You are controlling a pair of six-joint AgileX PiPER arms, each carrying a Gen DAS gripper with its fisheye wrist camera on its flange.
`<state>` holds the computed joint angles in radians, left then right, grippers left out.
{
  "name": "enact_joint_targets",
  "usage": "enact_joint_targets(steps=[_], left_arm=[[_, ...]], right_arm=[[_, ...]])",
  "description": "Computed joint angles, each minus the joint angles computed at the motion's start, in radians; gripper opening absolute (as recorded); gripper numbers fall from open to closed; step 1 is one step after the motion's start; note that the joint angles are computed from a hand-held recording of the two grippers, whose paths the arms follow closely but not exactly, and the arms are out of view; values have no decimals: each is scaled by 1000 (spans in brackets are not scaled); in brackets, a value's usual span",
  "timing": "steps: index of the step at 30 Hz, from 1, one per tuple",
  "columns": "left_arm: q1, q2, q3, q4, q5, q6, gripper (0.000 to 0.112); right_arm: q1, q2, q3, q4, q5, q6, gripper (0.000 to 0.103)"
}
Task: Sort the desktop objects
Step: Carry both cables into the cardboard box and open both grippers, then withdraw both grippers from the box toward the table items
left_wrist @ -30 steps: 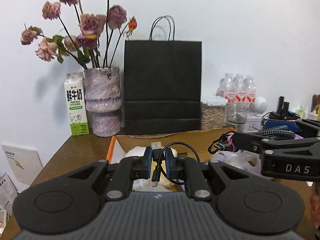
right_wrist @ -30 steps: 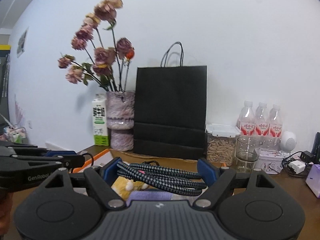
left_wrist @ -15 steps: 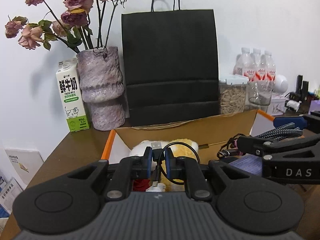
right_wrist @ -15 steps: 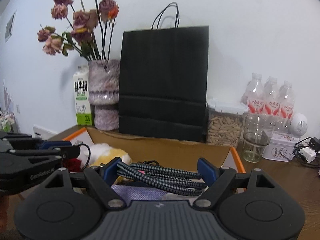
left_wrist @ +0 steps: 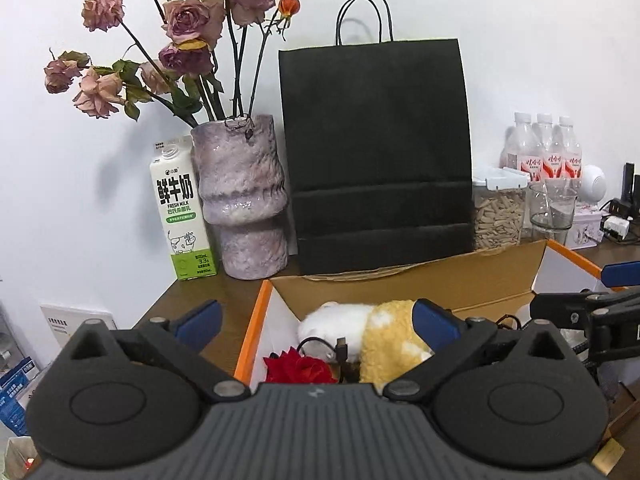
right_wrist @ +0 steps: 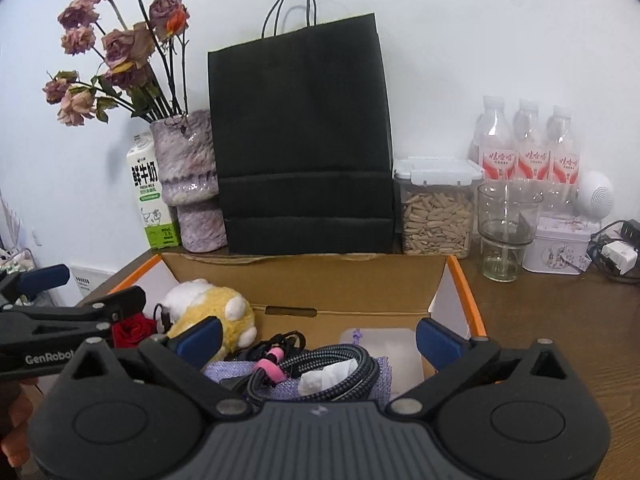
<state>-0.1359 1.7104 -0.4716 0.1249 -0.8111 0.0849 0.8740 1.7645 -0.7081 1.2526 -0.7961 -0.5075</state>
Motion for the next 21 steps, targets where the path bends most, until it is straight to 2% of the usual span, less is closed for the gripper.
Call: enact_joint_targets(steps=[11, 21], left_arm=[[-3, -8, 18, -10, -8, 4, 103], [13, -75, 100, 18, -29, -21, 103]], right_arm=[[40, -17, -5, 50, -32, -63, 103], [125, -56, 35, 123, -96, -86, 103]])
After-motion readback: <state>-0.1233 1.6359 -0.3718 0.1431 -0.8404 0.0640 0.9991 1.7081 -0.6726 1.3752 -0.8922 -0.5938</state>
